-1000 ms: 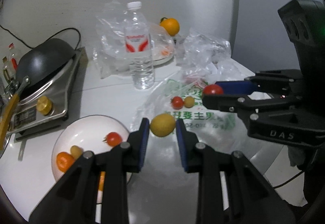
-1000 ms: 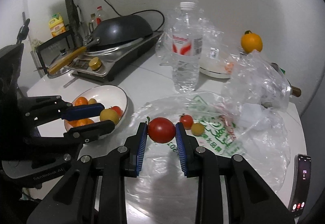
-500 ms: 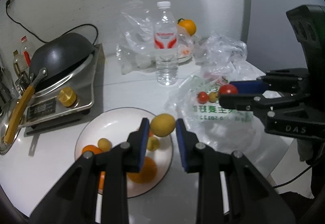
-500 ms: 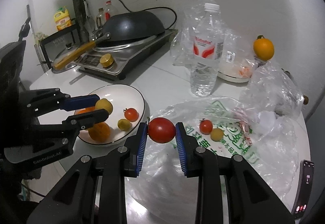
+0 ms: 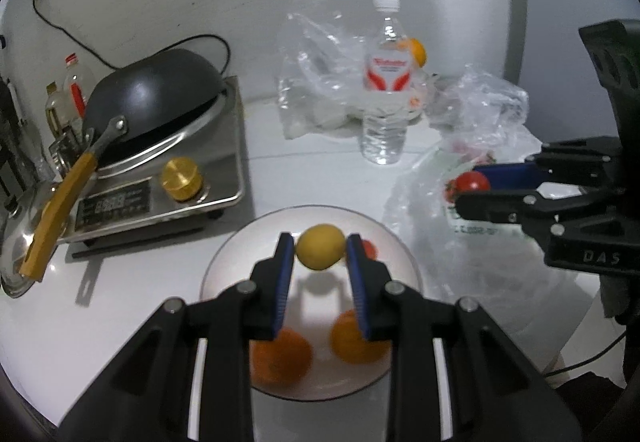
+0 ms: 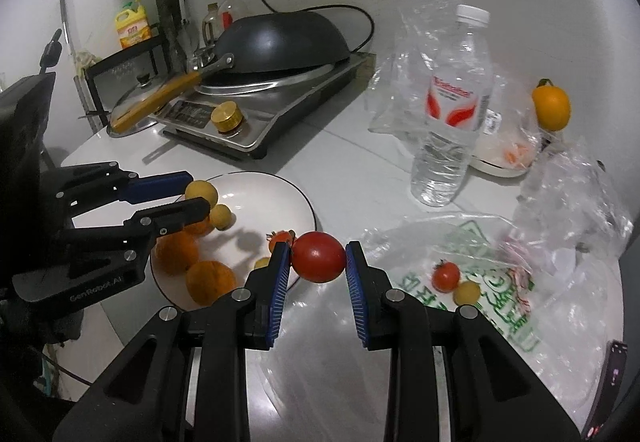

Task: Organize fruits
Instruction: 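Carry the held cherry tomato and yellow fruit from the bag over the white plate, then lower both held fruits onto the plate and open both tools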

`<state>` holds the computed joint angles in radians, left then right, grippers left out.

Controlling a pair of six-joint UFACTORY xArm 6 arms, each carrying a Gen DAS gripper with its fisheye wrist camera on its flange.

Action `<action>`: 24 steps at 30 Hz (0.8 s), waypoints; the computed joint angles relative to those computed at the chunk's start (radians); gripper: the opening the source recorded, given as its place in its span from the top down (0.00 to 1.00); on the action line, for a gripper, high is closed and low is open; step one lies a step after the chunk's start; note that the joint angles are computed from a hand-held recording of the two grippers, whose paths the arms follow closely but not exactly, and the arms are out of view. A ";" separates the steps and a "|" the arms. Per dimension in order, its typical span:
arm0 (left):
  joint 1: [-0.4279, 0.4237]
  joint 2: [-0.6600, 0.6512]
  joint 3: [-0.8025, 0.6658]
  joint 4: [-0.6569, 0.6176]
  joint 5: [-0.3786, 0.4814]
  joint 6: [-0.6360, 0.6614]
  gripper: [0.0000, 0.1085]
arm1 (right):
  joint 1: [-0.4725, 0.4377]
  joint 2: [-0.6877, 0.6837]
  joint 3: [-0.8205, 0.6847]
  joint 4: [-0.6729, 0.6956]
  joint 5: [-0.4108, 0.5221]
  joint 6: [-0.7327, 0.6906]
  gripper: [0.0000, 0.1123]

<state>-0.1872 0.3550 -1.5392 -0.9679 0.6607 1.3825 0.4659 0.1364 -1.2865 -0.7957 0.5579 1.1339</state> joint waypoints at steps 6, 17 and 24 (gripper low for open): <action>0.024 0.083 -0.093 0.034 -0.006 -0.044 0.75 | -0.009 0.086 -0.092 0.060 -0.007 -0.075 0.73; 0.051 0.220 -0.242 0.102 0.003 -0.117 0.75 | -0.017 0.243 -0.272 0.179 -0.001 -0.215 0.73; 0.054 0.275 -0.303 0.137 0.040 -0.137 0.75 | -0.028 0.345 -0.396 0.274 0.013 -0.315 0.73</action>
<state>-0.1334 0.6303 -1.8419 -0.8313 0.7005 1.2459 0.4383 0.4810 -1.6825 -0.5221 0.5705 0.8188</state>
